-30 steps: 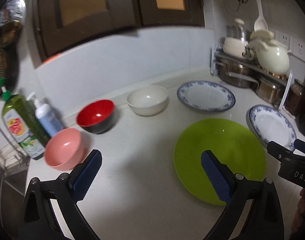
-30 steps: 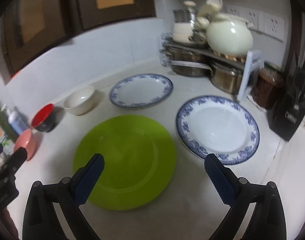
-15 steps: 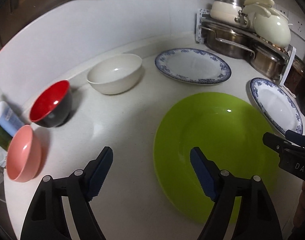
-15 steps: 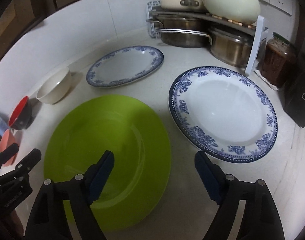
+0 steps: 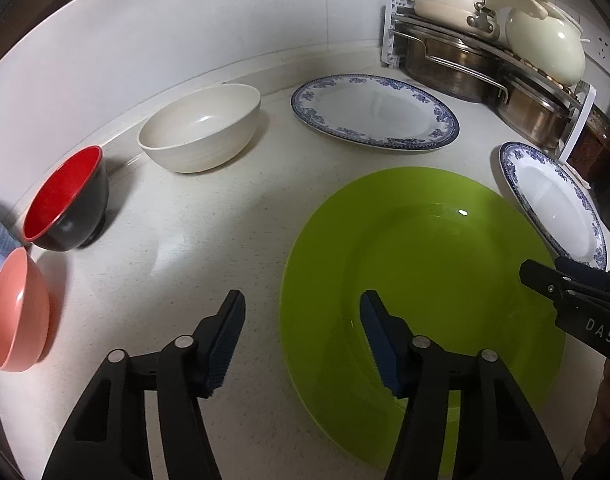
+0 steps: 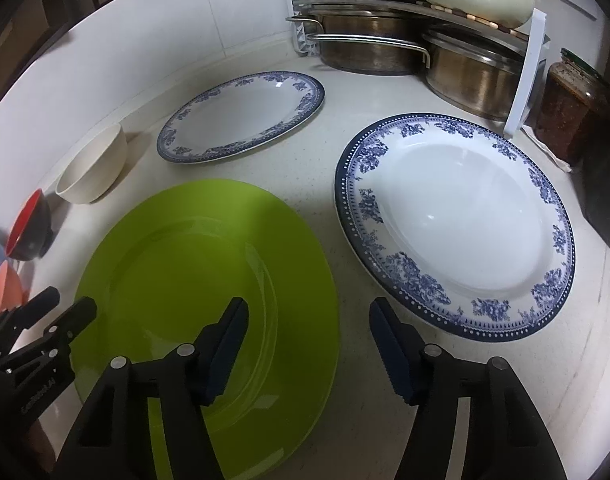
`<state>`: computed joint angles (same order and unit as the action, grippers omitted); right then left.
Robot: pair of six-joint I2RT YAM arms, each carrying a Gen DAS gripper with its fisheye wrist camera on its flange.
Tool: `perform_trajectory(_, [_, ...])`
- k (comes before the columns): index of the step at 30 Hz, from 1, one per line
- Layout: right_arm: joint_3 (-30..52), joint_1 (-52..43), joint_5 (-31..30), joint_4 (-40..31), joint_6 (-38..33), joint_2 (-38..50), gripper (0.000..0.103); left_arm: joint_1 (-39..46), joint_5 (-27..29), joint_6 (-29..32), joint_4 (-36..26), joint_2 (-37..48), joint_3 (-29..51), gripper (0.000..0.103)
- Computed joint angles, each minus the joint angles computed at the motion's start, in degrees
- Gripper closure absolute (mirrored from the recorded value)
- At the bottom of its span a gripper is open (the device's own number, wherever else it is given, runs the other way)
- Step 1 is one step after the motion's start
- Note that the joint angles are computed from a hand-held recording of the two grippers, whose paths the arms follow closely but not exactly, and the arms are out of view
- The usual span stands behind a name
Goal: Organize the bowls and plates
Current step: 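Move both grippers forward to the rim of the lime-green plate, then close both grippers on the lime-green plate rim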
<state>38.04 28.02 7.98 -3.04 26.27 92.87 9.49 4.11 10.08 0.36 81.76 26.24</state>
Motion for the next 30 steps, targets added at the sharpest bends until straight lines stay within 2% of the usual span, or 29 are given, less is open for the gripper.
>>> perform_trajectory(6, [0.82,-0.45,-0.73,-0.11,-0.55,1.3,0.049,0.24,0.74,0.0,0.21,2.2,0.99,0.051])
perform_trajectory(12, [1.71,-0.97,-1.43,-0.39,-0.79,2.54,0.054,0.21,1.0,0.0,0.32,2.94,1.31,0.052])
perform_trajectory(16, [2.01,-1.15,-1.88,-0.41,-1.38,2.79,0.057,0.53,2.25,-0.07,-0.5,4.35,2.27,0.06])
perform_trajectory(21, [2.6,-1.0,-2.25,-0.71,-2.18,3.19,0.063,1.17,3.93,-0.29,-1.01,5.15,2.71,0.064])
perform_trajectory(30, [2.64,-0.66,-1.47,-1.41,-3.7,2.59,0.065,0.47,1.65,-0.03,-0.82,2.37,1.07,0.068])
